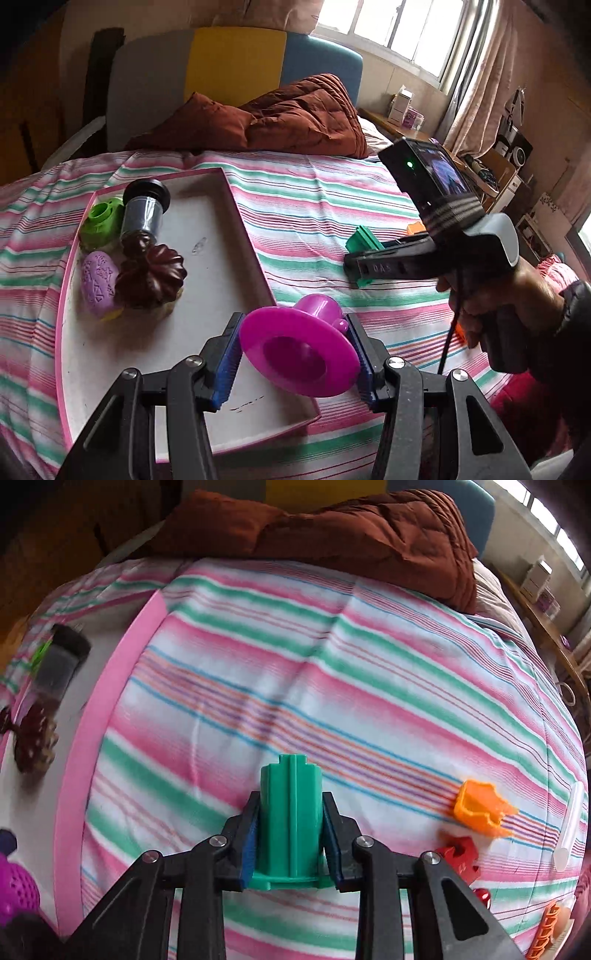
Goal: Organize rigid objects
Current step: 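Lift the magenta cup with left tool while right tool grasps green spool, then lower the magenta cup into the tray and open the left tool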
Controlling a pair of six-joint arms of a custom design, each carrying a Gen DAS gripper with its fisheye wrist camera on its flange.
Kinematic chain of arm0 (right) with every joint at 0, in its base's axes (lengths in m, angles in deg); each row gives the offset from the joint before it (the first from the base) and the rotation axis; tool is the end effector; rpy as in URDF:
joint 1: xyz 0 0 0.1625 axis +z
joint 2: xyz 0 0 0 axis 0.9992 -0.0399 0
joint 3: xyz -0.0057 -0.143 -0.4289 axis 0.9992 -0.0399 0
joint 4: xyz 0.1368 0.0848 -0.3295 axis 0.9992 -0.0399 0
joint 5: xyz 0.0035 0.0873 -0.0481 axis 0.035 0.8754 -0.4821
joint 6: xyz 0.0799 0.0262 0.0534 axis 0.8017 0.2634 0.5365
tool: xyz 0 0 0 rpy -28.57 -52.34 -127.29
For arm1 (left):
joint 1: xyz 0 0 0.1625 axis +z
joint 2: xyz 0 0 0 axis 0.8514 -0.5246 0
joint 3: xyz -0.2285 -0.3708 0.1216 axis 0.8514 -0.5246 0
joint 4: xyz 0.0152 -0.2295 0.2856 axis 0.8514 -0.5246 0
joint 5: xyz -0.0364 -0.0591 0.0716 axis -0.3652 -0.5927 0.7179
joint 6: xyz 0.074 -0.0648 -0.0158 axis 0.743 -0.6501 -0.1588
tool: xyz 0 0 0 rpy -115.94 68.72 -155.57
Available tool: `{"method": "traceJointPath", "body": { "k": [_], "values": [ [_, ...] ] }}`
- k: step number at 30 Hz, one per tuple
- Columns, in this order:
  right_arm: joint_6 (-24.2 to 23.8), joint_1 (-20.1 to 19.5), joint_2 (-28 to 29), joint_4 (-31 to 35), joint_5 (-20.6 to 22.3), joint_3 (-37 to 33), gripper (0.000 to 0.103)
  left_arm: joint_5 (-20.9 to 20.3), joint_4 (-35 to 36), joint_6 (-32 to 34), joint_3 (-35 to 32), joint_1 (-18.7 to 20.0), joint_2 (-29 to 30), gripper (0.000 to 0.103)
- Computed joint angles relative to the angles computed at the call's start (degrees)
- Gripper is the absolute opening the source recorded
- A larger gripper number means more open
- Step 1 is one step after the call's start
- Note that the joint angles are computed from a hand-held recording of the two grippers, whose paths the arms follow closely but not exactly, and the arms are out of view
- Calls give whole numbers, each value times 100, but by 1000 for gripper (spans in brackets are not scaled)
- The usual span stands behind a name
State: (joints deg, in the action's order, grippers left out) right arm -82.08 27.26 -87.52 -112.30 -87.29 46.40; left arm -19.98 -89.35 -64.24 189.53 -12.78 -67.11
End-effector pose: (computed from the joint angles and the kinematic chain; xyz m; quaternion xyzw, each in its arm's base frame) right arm 0.3588 -0.5900 -0.0982 0.4123 -0.8596 0.0134 0.3014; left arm -0.0603 -0.3712 0.2687 0.0043 0.8756 -0.3826 0.2949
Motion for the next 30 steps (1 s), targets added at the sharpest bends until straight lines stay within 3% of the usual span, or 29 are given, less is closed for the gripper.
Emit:
{"method": "traceJointPath", "body": {
  "k": [9,16,26,30],
  "values": [
    [-761,-126,-156,-1514,261,942,30,417,1689,-1373,284,-451,-874,53],
    [-1667,47,127,-2669,-139,1107,30,520,3048,-2433,304,-594,-1533,53],
    [-2138,116,330,-3006,-270,977,30,546,4737,-3520,268,-773,-2475,53],
    [-2199,114,340,-3030,-266,965,30,451,4575,-3496,288,-612,-2759,53]
  ]
}}
